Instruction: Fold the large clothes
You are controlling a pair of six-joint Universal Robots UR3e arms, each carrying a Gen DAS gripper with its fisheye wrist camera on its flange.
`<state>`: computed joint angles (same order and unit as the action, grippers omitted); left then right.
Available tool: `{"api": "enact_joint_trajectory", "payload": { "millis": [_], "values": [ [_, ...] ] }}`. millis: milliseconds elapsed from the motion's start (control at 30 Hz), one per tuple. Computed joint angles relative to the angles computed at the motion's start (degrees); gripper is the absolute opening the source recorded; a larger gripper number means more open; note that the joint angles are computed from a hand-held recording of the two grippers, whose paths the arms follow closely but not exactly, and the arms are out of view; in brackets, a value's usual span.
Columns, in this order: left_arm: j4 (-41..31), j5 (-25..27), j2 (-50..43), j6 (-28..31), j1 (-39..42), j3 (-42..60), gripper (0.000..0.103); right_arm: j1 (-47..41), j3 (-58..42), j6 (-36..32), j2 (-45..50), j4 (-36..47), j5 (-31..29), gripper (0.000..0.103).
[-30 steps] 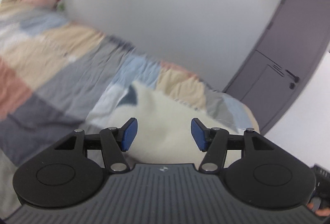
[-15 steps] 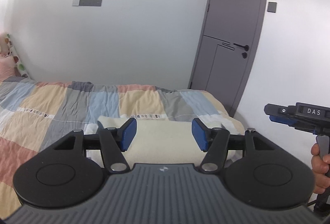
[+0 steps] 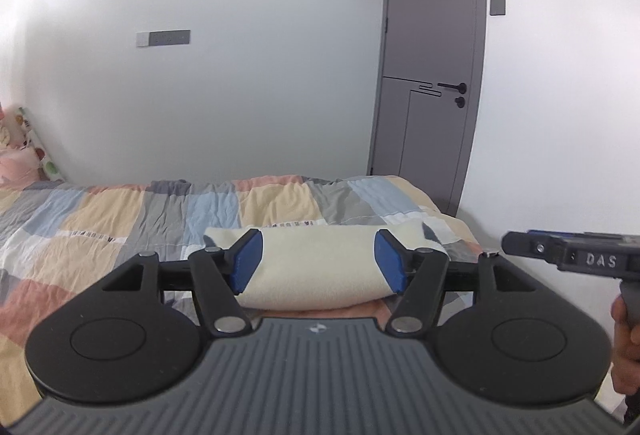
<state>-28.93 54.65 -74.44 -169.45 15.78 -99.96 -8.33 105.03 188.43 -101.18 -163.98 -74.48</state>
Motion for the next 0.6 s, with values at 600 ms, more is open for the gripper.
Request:
{"api": "enact_joint_trajectory", "payload": {
  "millis": [600],
  "values": [
    [2.29,0.4,11.19,-0.76,3.39,-16.56,0.071,7.12,12.35,-1.15,-8.19,-1.49,-9.99,0.049]
  ]
}}
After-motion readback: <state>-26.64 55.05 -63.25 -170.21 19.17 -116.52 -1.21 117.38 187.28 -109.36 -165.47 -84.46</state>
